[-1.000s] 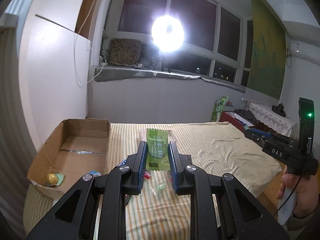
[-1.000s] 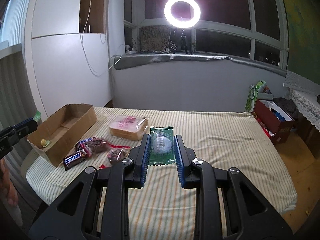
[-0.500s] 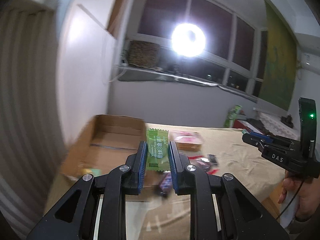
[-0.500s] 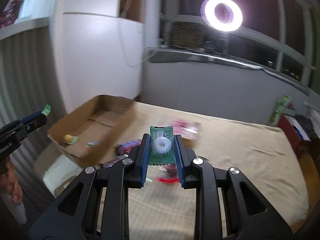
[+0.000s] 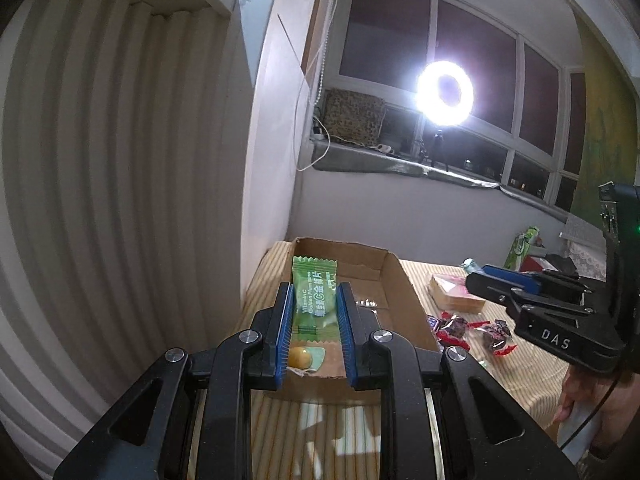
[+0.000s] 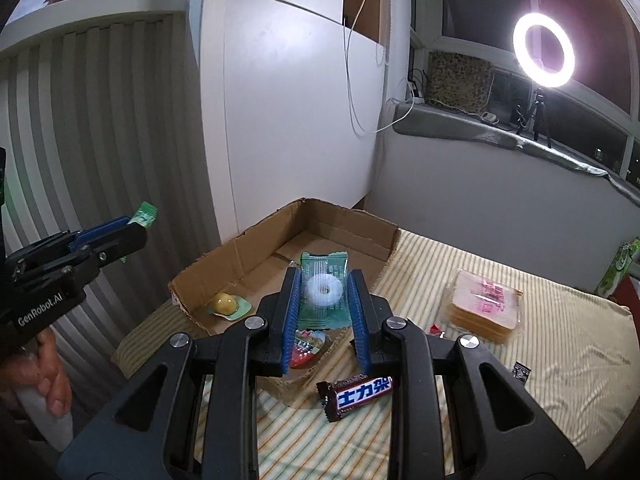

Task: Organize snacks
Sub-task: 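Carry both packets into the cardboard box and open both tools, then move both open tools back toward the remaining snacks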

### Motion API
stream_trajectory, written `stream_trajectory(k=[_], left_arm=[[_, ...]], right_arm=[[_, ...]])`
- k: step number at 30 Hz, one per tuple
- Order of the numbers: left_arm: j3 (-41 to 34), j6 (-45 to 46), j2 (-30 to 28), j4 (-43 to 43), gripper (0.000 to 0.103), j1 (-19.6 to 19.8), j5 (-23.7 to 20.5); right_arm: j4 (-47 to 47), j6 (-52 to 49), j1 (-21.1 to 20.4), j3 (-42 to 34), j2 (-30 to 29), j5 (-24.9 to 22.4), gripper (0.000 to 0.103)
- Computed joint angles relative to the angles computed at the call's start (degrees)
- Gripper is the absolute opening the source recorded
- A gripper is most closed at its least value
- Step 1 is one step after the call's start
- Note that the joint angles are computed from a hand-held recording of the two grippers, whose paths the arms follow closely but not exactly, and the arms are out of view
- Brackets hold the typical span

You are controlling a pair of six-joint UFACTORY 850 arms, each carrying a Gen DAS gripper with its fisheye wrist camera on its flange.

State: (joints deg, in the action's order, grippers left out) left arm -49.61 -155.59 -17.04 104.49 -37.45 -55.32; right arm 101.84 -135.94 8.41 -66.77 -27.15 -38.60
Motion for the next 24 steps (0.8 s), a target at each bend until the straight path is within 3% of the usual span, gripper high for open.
stream_trajectory(k=[13, 14, 15, 16, 17, 18, 24], left_arm=[[-1.5, -2.3, -2.7, 6.2, 0.020, 4.1, 5.3], [-1.3, -2.3, -2.7, 6.3, 0.020, 4.3, 5.6], [-1.6, -2.1, -3.1, 6.2, 0.024, 4.7, 6.1], [-2.1, -1.4, -3.6, 5.4, 0.046, 5.1, 6.8], [-2.4, -1.2, -3.8, 4.7, 0.061, 5.4, 7.2], [-2.1, -2.4, -3.9, 4.9, 0.079, 5.4, 6.7], [-1.2, -3.6, -3.9, 4.6, 0.081, 5.0, 5.5]], right_arm=[[-3.9, 4.1, 3.7, -7.0, -6.5, 2.2, 0.026], [-5.1, 5.1, 4.0, -7.8, -7.3, 2.8, 0.031], [-4.7, 4.4, 4.3, -8.1, -7.9, 3.6, 0.044], [-3.5, 3.3, 4.4, -8.1, -8.2, 4.0, 0.053], [-2.0, 1.9, 4.3, -8.0, -8.4, 4.0, 0.065], [-1.5, 1.5, 4.2, -8.1, -8.6, 3.9, 0.066], [2.3, -1.9, 2.9, -7.1, -8.1, 4.2, 0.066]])
